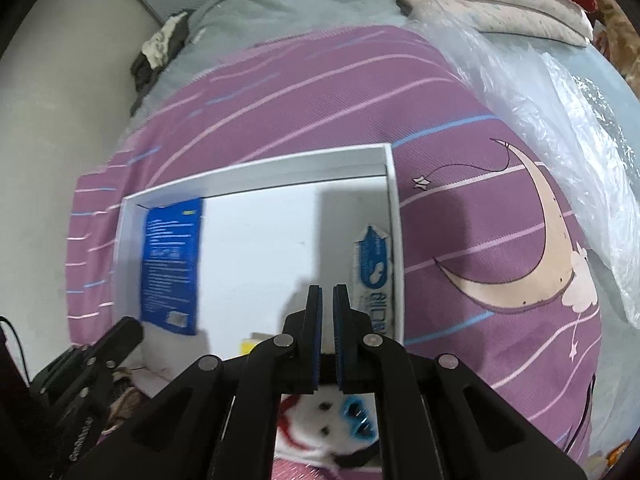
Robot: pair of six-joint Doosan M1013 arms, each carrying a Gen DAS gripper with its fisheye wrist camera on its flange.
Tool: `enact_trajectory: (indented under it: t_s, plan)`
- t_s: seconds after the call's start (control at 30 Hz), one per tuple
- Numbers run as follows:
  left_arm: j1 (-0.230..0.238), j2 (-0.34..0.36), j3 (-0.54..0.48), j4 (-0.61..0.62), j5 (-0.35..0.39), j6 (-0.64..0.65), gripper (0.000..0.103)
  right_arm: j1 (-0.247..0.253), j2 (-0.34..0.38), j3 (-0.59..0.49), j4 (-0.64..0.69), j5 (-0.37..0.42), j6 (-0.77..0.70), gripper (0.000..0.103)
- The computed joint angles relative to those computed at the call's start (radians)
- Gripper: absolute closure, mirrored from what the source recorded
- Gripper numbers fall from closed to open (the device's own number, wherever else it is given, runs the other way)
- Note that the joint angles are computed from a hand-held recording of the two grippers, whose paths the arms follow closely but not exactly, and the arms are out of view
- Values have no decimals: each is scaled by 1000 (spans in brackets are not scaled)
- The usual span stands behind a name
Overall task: Organize soft objects
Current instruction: 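Withdraw both grippers from the tray toward the items on the bedspread, then grasp the large blue eye-mask bag with the right gripper while the left grasps the green plaid pouch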
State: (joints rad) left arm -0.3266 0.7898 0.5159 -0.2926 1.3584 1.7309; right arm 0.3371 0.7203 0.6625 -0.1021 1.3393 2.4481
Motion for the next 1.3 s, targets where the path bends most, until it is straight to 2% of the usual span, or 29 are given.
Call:
enact_trajectory:
  t_s: [0.37, 0.57, 0.77, 0.9, 0.97, 1.03, 1.1, 1.13, 1.17, 1.3]
  plan:
    - [16, -55, 37, -2, -22, -25, 101, 44, -4, -73, -17, -26, -4, 99]
    - [32, -113, 120, 0, -52, -28, 101, 74, -42, -39, -36, -42, -23, 99]
    - [68, -170, 209, -67, -82, -56, 101, 101, -112, 67, -37, -127, 2, 99]
    - [77, -176, 202, -55, -69, -87, 101, 100, -120, 62, -14, -171, 30, 99]
    - [84, -193, 223, -57, -91, -105, 101, 98, -123, 53, 1, -218, 38, 99]
    - [94, -216, 264, -69, -123, -132, 94, 101, -138, 71, 3, -285, 60, 99]
    - [109, -246, 329, -117, -155, -166, 69, 105, -172, 142, 18, -392, 90, 99]
    - [115, -256, 354, -148, -165, -165, 66, 108, -195, 198, 43, -462, 95, 99]
    - [122, -269, 385, -181, -174, -154, 65, 113, -200, 216, 44, -479, 93, 99]
    - [116, -307, 459, -150, -204, -142, 65, 153, -191, 231, -82, -387, 102, 98]
